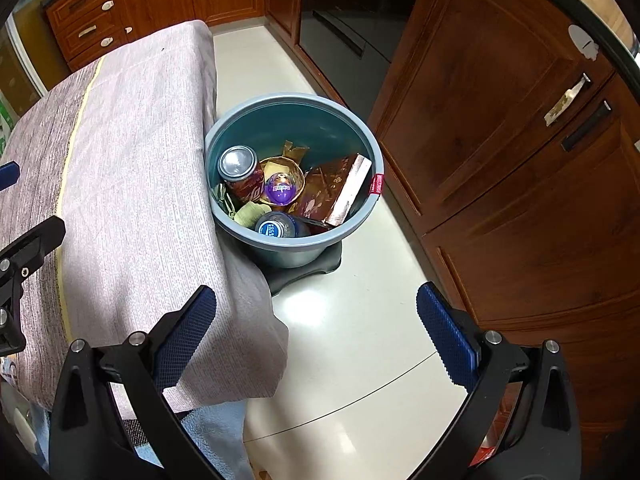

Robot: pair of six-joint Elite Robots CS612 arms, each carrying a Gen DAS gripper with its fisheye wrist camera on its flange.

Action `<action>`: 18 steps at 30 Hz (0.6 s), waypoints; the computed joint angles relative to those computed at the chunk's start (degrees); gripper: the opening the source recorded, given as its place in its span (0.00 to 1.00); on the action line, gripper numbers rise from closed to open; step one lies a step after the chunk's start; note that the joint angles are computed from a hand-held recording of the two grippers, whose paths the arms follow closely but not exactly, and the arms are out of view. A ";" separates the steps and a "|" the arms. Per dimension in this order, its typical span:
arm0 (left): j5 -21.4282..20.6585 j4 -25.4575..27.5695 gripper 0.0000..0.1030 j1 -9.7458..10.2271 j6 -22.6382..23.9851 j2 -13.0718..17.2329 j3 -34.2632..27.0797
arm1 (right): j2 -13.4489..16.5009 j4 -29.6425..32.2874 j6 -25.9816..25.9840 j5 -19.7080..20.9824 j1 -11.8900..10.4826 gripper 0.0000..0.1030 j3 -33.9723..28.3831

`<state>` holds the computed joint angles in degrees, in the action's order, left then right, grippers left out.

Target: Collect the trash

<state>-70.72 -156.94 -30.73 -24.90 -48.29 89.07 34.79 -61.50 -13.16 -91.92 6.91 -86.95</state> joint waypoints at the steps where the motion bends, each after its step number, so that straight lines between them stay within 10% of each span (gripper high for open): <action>1: -0.15 0.07 0.96 0.02 -0.01 0.00 0.00 | -0.02 -0.07 -0.08 -0.10 0.03 0.94 0.03; 18: -1.32 0.94 0.96 0.34 -0.26 -0.42 0.20 | -0.24 -0.73 -0.75 -1.13 0.32 0.94 0.39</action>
